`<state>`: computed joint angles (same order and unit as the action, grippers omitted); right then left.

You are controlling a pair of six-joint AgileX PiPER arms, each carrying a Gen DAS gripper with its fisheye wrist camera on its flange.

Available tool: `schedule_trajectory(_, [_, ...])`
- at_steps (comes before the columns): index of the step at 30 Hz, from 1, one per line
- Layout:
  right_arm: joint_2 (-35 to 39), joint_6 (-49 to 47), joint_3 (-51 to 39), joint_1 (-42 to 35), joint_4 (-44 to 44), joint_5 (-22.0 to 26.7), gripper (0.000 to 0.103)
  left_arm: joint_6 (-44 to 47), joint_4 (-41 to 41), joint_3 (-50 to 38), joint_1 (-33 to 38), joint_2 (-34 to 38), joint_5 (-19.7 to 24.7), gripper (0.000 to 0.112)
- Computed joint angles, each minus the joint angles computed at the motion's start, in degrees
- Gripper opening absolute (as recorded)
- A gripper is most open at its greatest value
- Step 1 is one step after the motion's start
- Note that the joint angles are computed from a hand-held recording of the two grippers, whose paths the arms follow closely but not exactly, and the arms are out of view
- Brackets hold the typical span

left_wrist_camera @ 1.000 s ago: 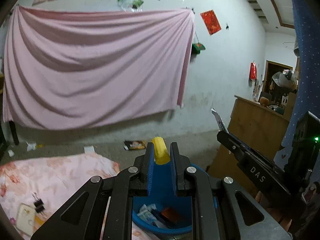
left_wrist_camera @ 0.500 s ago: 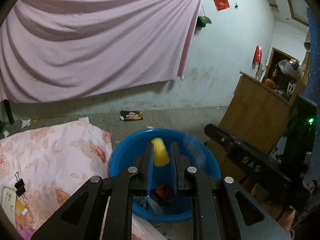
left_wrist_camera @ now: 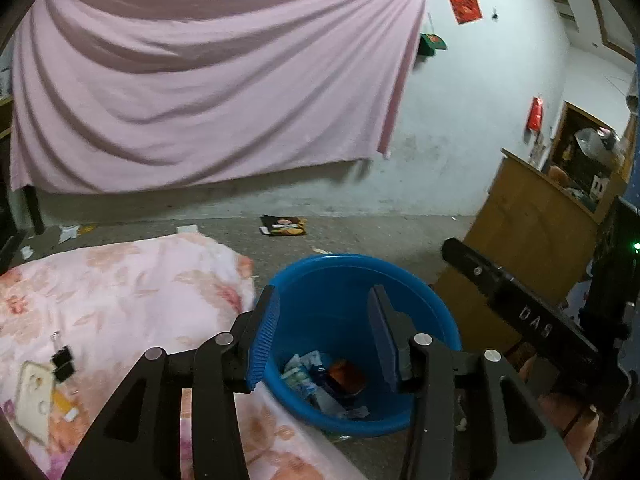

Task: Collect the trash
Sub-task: 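Move both tools back over the bed toward the beige phone case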

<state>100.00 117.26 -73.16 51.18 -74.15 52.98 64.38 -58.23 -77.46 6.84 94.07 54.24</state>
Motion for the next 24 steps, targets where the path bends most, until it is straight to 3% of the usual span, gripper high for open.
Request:
schedule_trajectory(4, [0.64, 0.58, -1.5, 0.32, -1.27, 1.33, 0.052, 0.35, 0.49, 0.26, 3.73, -1.71, -0.29, 0.051])
schedule_trajectory(8, [1.69, 2.45, -2.83, 1.91, -5.06, 3.39, 0.076, 3.32, -3.35, 1.14, 9.52, -3.14, -0.35, 0.071])
schedule_trajectory(11, [3.37, 1.58, -5.17, 3.13, -6.88, 4.95, 0.082, 5.16, -7.58, 1.74, 14.57, -3.45, -0.54, 0.09])
schedule_trajectory(14, [5.67, 0.56, -8.23, 4.47, -9.26, 6.6, 0.09, 8.32, -11.86, 2.65, 18.92, -3.48, -1.84, 0.098])
schedule_trajectory(16, [7.47, 0.77, -10.34, 5.45, -11.84, 7.56, 0.103, 10.55, -14.11, 3.11, 21.26, -3.25, -3.13, 0.1])
schedule_trajectory(24, [14.85, -0.62, -20.95, 7.37, -18.69, 7.97, 0.103, 15.76, -18.72, 0.57, 31.22, 1.02, -2.6, 0.1])
